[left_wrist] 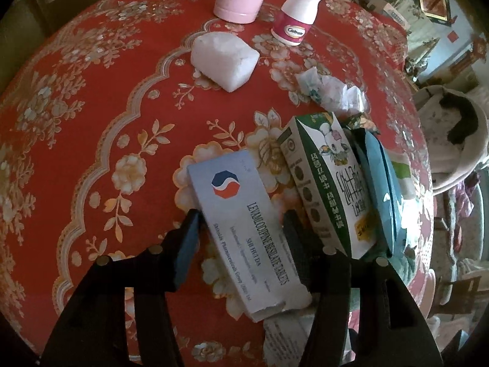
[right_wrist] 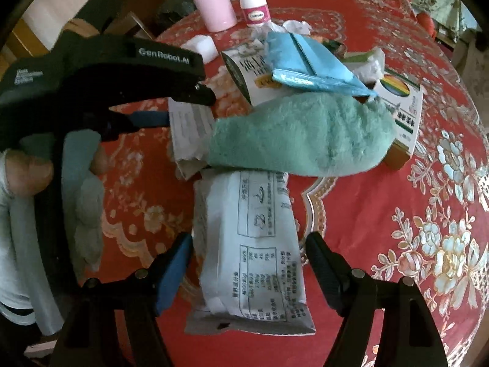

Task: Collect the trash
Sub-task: 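Grasp the white snack wrapper with the right gripper while left grasps the medicine box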

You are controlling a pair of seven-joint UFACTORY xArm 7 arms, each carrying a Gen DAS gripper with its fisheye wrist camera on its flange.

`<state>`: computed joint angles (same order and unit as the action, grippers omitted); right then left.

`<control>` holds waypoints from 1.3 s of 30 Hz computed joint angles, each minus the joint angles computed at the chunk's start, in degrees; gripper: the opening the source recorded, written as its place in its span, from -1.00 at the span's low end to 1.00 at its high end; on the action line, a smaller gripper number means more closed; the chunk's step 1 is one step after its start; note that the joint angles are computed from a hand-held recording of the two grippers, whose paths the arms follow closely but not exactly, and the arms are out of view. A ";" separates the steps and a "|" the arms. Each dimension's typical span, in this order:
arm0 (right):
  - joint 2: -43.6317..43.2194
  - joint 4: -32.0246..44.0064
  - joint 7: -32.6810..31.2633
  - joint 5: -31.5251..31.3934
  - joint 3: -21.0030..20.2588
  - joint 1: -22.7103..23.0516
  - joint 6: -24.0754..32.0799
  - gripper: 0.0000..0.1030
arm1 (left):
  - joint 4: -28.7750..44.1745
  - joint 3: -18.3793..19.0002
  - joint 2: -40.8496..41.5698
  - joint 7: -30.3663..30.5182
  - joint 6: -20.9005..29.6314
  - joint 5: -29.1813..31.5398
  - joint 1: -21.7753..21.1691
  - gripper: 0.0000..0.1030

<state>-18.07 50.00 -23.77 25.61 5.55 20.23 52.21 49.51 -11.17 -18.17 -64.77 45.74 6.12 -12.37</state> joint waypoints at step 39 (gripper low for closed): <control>-7.98 -4.02 -12.07 8.02 -4.75 -4.95 15.98 0.01 | -0.54 -4.34 -2.48 0.20 4.68 -1.95 -3.81 0.01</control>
<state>-26.05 45.98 -35.84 33.63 0.80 15.28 68.19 48.96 -15.51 -20.65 -64.57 50.42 4.17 -16.18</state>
